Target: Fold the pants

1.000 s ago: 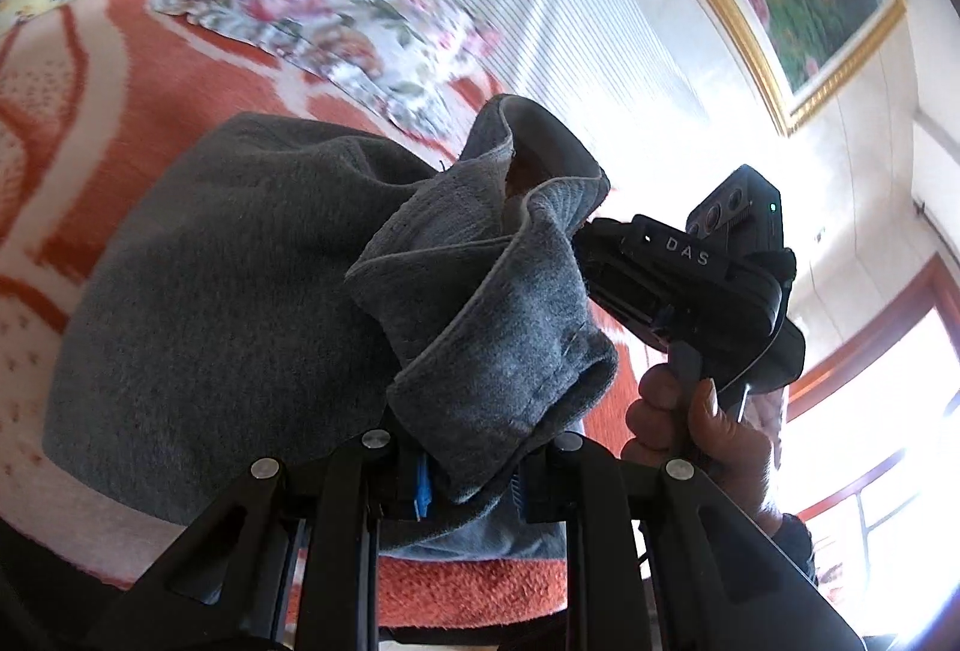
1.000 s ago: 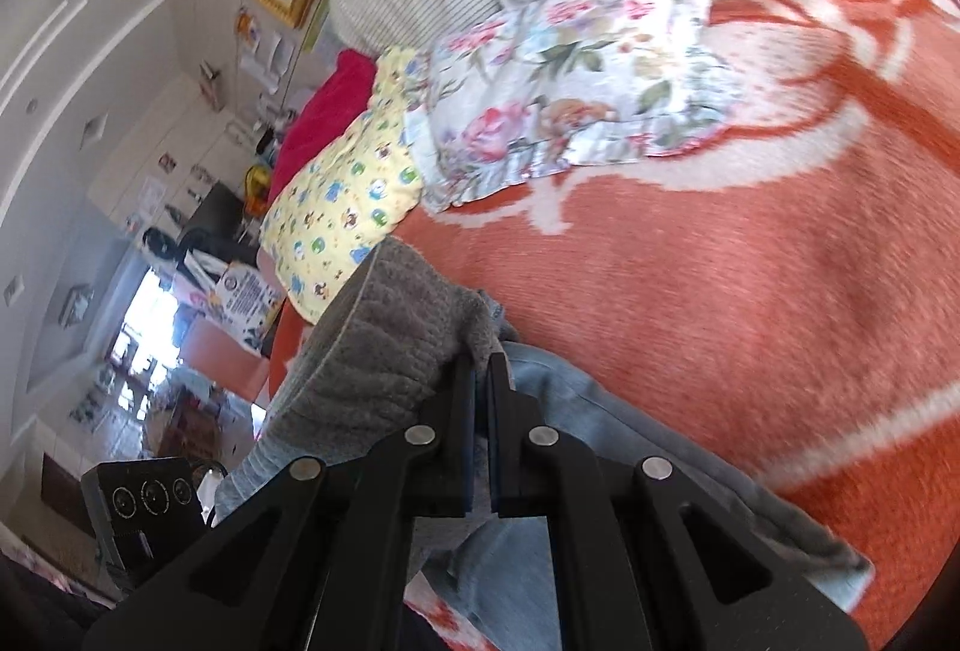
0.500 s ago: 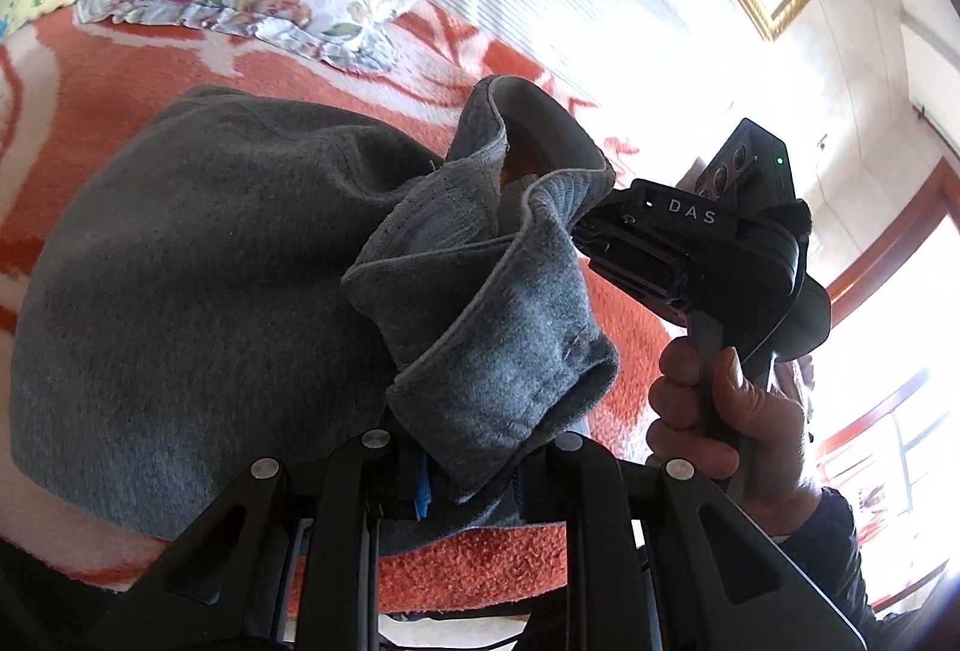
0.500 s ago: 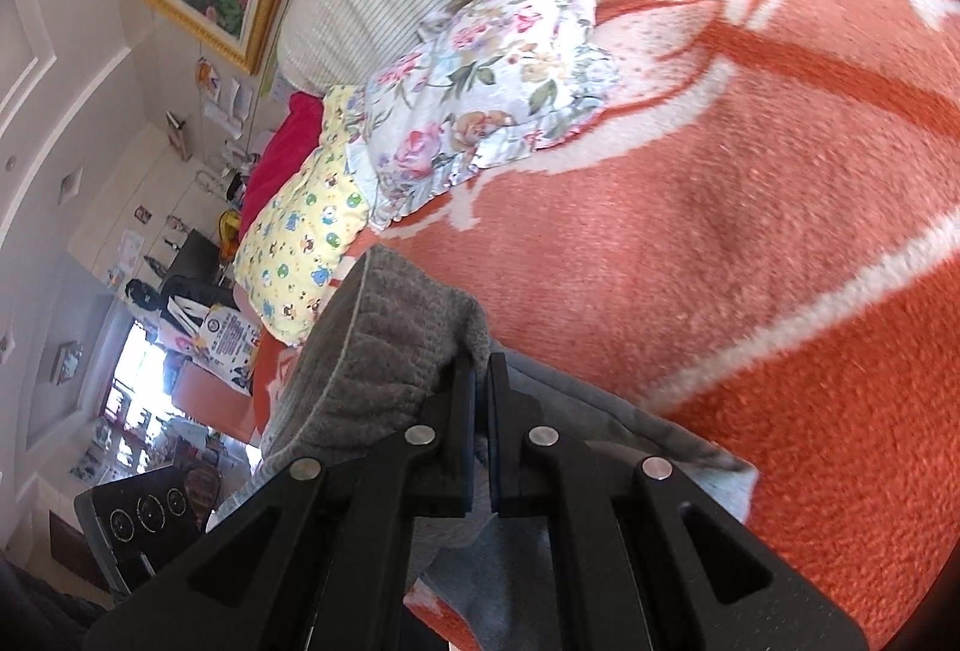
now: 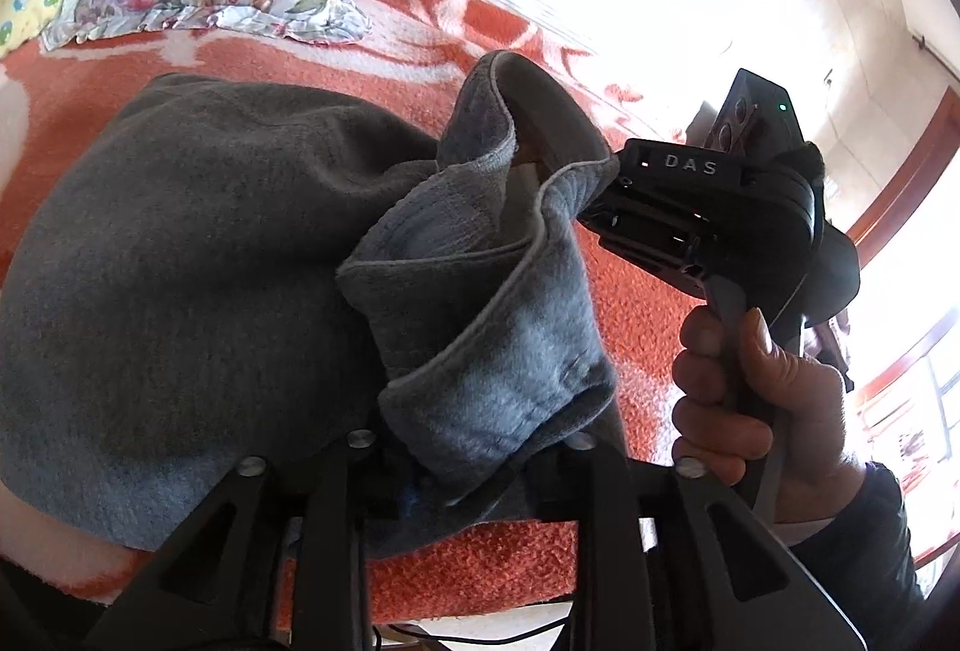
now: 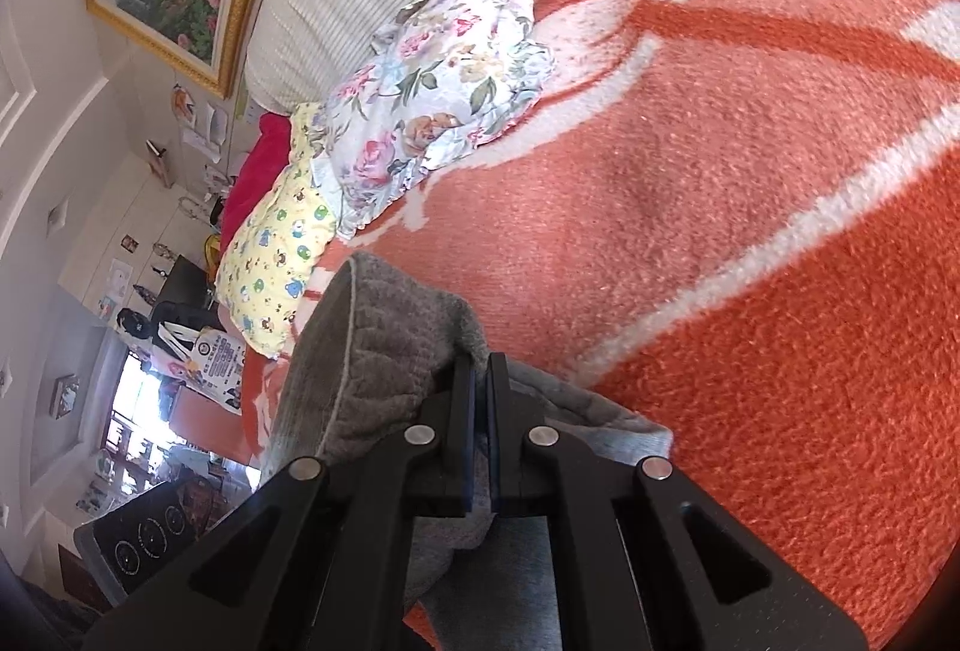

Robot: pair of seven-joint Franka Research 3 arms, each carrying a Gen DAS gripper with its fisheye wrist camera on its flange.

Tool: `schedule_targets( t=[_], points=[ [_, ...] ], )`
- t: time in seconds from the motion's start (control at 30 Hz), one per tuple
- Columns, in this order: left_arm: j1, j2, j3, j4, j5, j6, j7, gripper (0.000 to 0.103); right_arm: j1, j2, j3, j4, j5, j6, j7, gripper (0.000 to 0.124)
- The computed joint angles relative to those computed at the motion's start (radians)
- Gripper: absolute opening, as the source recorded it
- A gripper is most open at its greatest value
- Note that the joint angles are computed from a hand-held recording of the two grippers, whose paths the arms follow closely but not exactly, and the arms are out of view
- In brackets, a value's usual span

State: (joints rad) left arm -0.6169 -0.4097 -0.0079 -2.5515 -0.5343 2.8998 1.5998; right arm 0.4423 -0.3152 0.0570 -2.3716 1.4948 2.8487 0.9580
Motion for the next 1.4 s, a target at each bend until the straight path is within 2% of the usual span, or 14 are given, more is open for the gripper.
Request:
schedule_targets(
  t=[0.1,0.2,0.4,0.53,0.67,0.87,1.0,1.07,1.13,1.2,1.33,1.4],
  points=[
    [-0.024,-0.005,-0.001,-0.001,-0.010,0.006,0.023,0.063,-0.004,-0.026,0.004,-0.028,-0.014,0.023,0.031,0.008],
    [-0.028,-0.009,-0.026,0.002,0.027,0.013,0.036,0.070,-0.010,-0.075,0.014,-0.075,-0.072,0.076,0.110,0.013],
    [-0.144,-0.047,0.038,-0.014,-0.016,0.036,0.153,0.072,-0.009,-0.196,0.011,-0.182,-0.209,0.158,0.280,0.028],
    [-0.174,-0.093,0.079,-0.035,-0.049,0.018,0.198,0.072,-0.045,-0.272,0.046,-0.240,-0.344,0.177,0.428,0.038],
    [-0.144,-0.137,0.096,-0.053,-0.069,-0.015,0.190,0.074,-0.069,-0.310,0.082,-0.263,-0.453,0.183,0.540,0.046],
    [-0.018,-0.144,0.081,-0.056,-0.028,-0.045,0.117,0.075,-0.160,-0.336,0.207,-0.267,-0.647,0.164,0.717,0.050],
    [0.036,-0.137,0.084,-0.051,-0.009,-0.057,0.076,0.075,-0.154,-0.330,0.234,-0.254,-0.730,0.167,0.765,0.050],
    [0.056,-0.141,0.085,-0.055,0.001,-0.055,0.065,0.075,-0.175,-0.322,0.261,-0.239,-0.789,0.152,0.798,0.052],
    [0.077,-0.142,0.083,-0.056,0.018,-0.057,0.054,0.076,-0.196,-0.314,0.288,-0.224,-0.850,0.142,0.824,0.059],
    [0.097,-0.141,0.082,-0.057,0.032,-0.055,0.037,0.079,-0.183,-0.297,0.290,-0.211,-0.892,0.144,0.830,0.063],
    [0.126,-0.133,0.089,-0.051,0.049,-0.062,0.009,0.079,-0.145,-0.254,0.279,-0.185,-0.968,0.139,0.833,0.067],
    [0.101,-0.125,0.122,-0.036,0.026,-0.076,0.031,0.079,-0.165,-0.247,0.296,-0.181,-1.016,0.127,0.868,0.068]
  ],
)
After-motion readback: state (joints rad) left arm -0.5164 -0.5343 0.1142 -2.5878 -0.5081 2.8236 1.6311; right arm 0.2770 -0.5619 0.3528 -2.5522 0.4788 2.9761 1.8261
